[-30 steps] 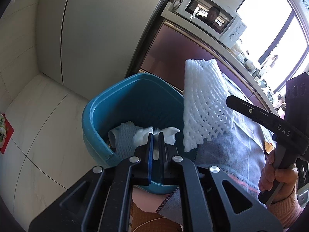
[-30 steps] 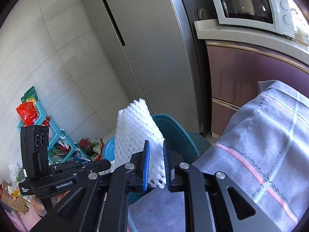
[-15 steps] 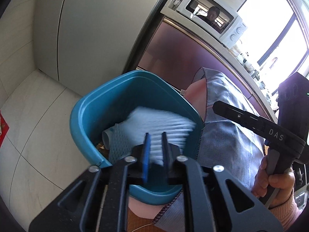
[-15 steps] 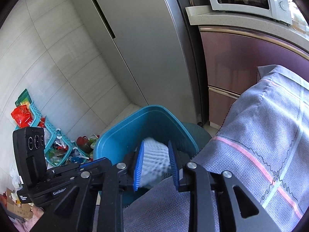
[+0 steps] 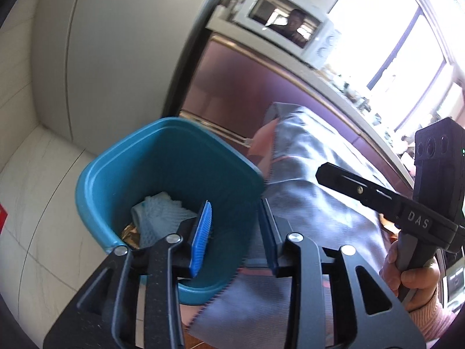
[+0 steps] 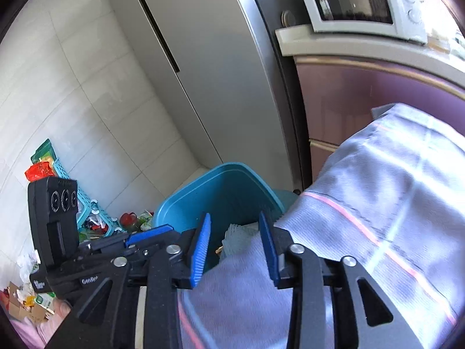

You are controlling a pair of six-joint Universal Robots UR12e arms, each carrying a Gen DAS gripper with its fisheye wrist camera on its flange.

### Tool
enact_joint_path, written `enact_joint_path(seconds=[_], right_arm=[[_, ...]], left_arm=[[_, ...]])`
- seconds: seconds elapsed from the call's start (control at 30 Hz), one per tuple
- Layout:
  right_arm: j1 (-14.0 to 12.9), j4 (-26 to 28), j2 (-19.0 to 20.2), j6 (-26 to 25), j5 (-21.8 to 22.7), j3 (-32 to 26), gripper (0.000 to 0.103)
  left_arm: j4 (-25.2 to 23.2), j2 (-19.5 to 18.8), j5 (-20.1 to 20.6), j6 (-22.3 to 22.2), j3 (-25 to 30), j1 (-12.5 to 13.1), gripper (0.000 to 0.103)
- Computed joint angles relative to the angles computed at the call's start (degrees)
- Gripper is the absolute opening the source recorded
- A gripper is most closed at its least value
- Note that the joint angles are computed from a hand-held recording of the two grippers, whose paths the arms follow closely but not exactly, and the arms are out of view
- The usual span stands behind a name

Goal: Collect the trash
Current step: 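Move both open tools back over the table toward the wrapper and cup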

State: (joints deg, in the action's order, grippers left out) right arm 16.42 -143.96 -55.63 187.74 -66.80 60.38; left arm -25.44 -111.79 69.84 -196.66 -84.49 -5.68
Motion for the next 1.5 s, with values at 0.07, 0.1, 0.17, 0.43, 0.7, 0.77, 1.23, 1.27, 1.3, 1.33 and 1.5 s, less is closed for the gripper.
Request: enact_joint_path(seconds=[0.07,0.1,0.17,0.43,0.7,0.77,1.23,1.27,1.3,1.33,1.5], right_arm=[[-0.3,-2.5,-1.8,0.0,-0.7,2.8,0.039],[-0.6,-3.7,-2.8,0.0,-1.1,4.2,0.04],[-1.0,-6.1,-4.7,0.5,-2.5,7.1,0.04],[-3.4,-15.7,-13.1,5.4,-11.2,19.9,0.043],[-4.8,-19.9,-20.0,9.0,-25.7,29.7,0.045],[-5.2,-20.3,-20.9,9.9,-28.7,31.1,0.046],[-7.1,-15.9,-22.3,11.4,-37.4,34.5,0.051],[-7.0,-15.4,-22.2,11.3,-37.9,34.4,0.051],[-7.0,-14.9,-22.1,11.5,-38.0,34.3,0.051],[-7.2,-14.8,-22.2,11.8,-37.7,34.4,0.052],[-7.4,-13.9,-22.3,11.6,-39.1,34.4,0.051]], left_arm=[[0.5,0.2,-1.3,1.3,0.1,-0.4,0.037],[0.5,0.2,-1.6,2.0,0.2,-0.7,0.038],[0.2,0.1,-2.8,3.9,0.9,-1.4,0.039],[-2.8,-1.5,-7.5,11.2,4.5,-4.9,0.043],[-8.0,-3.9,-10.0,17.5,8.7,-8.7,0.045],[-9.2,-4.5,-10.3,18.7,9.8,-9.6,0.047],[-21.8,-10.2,-12.2,22.5,19.8,-13.4,0.053],[-22.8,-10.7,-12.5,22.4,20.5,-13.5,0.054],[-23.9,-11.1,-12.7,22.1,21.3,-13.7,0.054],[-24.8,-11.5,-12.9,21.8,22.0,-13.8,0.054],[-27.9,-13.3,-15.9,20.7,25.0,-13.9,0.059]])
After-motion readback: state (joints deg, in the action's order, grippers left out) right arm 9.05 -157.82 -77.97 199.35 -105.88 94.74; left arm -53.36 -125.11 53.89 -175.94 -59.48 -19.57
